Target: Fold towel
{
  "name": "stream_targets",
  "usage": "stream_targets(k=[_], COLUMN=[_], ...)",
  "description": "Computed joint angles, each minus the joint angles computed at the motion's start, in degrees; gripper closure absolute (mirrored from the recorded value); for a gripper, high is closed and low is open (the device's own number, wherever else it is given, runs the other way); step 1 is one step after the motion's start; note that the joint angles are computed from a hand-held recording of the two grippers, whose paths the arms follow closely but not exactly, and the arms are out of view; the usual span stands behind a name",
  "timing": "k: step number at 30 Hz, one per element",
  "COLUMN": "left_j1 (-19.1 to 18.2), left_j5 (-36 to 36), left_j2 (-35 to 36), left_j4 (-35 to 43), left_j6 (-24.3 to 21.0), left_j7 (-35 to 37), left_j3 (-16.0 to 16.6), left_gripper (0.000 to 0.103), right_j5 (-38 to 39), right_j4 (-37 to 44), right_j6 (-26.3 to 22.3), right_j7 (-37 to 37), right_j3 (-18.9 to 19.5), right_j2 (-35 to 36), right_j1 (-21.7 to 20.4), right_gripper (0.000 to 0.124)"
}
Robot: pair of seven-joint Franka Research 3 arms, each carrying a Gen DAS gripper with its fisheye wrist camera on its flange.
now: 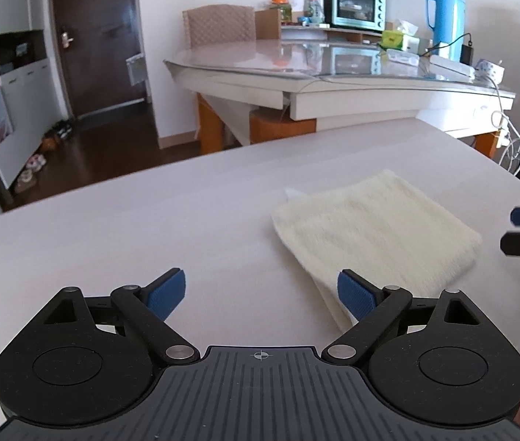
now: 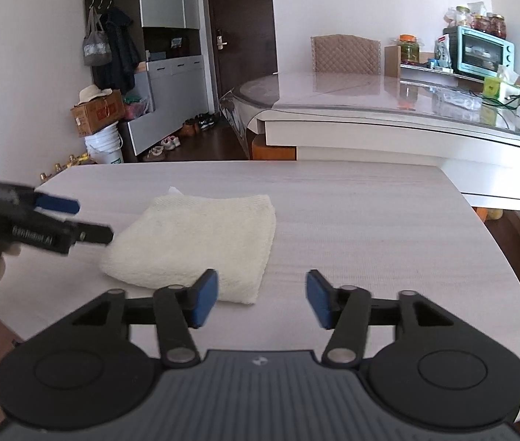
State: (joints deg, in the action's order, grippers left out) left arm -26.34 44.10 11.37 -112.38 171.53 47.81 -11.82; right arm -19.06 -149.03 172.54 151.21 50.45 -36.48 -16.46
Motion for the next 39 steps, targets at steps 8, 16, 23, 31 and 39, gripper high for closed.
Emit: stream_targets(k=[8,16,23,31,39], left_j1=[-0.7,1.4,2.6,4.9,6.8], left_j5=[8.7,12.9,14.6,21.4,26.8], left_j2=[-4.8,-7.9,-11.2,-15.8,-17.3], left_j4=[-5.2,-8.3,-10.6,-13.2,-14.2], left_j6=[-0.1,-0.1,-2.6,-3.7,-0.4], left_j7=[-12.5,-20.0,-25.2,-36.0,-41.4], left_j3=[0.7,-2.1,-4.2,-7.0,-8.6], left_gripper=[0.002,0.0,0.0,0.0,0.0], right_j5=[0.2,0.0,-0.4,-1.6,-2.8], right_j4=[-0.6,-1.8,-2.1,-1.3,-0.2], right_j6=[-2.8,-4.6,-6.8,-9.8,-10.8], right_j7=[1.4,3.5,3.9,4.3,6.1], right_j3=[-1.3,-3.1,-4.8,-5.5,-5.2], right_j2=[-2.2,-4.2,-6.2,-7.6,-6.8], right_j1=[3.6,7.7,11.2,13.8,14.1], right_gripper=[0.032,0.028,0.027,0.027,0.027])
